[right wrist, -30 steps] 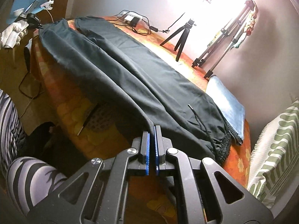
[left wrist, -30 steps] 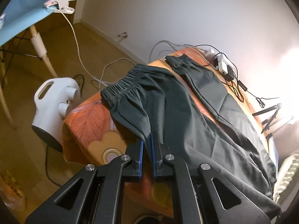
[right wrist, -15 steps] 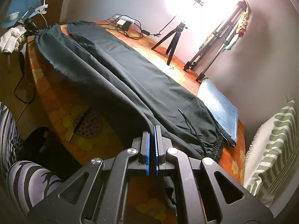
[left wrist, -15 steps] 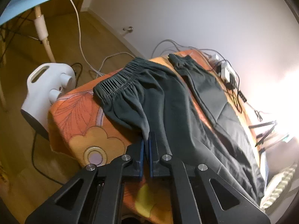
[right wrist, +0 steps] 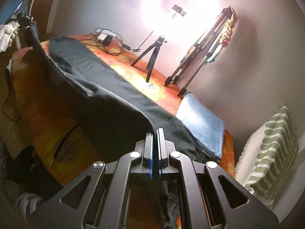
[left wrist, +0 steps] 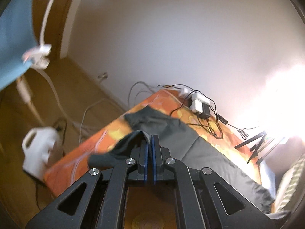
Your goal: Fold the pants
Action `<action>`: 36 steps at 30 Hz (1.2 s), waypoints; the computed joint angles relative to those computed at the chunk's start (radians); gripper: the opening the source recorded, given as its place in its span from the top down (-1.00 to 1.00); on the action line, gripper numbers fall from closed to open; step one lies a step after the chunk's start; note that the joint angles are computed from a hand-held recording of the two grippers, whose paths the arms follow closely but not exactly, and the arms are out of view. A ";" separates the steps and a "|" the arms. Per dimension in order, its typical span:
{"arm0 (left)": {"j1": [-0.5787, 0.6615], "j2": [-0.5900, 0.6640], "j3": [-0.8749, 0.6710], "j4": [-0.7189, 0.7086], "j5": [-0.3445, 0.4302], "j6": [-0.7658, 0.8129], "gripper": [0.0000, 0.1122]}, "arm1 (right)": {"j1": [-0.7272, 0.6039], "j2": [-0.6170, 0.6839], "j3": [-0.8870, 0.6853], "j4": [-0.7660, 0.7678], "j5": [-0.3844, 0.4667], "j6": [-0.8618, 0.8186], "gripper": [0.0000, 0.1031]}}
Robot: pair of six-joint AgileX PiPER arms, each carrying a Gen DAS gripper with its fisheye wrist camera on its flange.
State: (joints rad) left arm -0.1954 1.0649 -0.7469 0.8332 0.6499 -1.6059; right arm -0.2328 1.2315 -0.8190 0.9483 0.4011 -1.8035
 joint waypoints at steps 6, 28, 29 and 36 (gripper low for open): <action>0.098 0.237 -0.189 -0.073 -0.081 0.159 0.96 | 0.096 0.162 -0.159 -0.067 -0.141 0.087 0.94; 0.188 1.065 -1.058 -0.415 0.111 0.711 0.78 | 0.268 0.975 -0.979 -1.543 -0.049 1.552 0.95; 0.190 1.069 -1.076 -0.411 0.129 0.711 0.71 | 0.274 0.995 -1.003 -1.565 -0.027 1.566 0.95; 0.277 0.866 -0.877 -0.454 0.011 0.737 0.26 | 0.278 1.056 -1.095 -1.603 0.064 1.596 0.94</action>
State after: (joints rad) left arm 0.0814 1.9314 -1.6242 0.3796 0.6611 -0.8688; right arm 0.0456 2.2875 -1.9138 -0.6544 0.4651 -0.2073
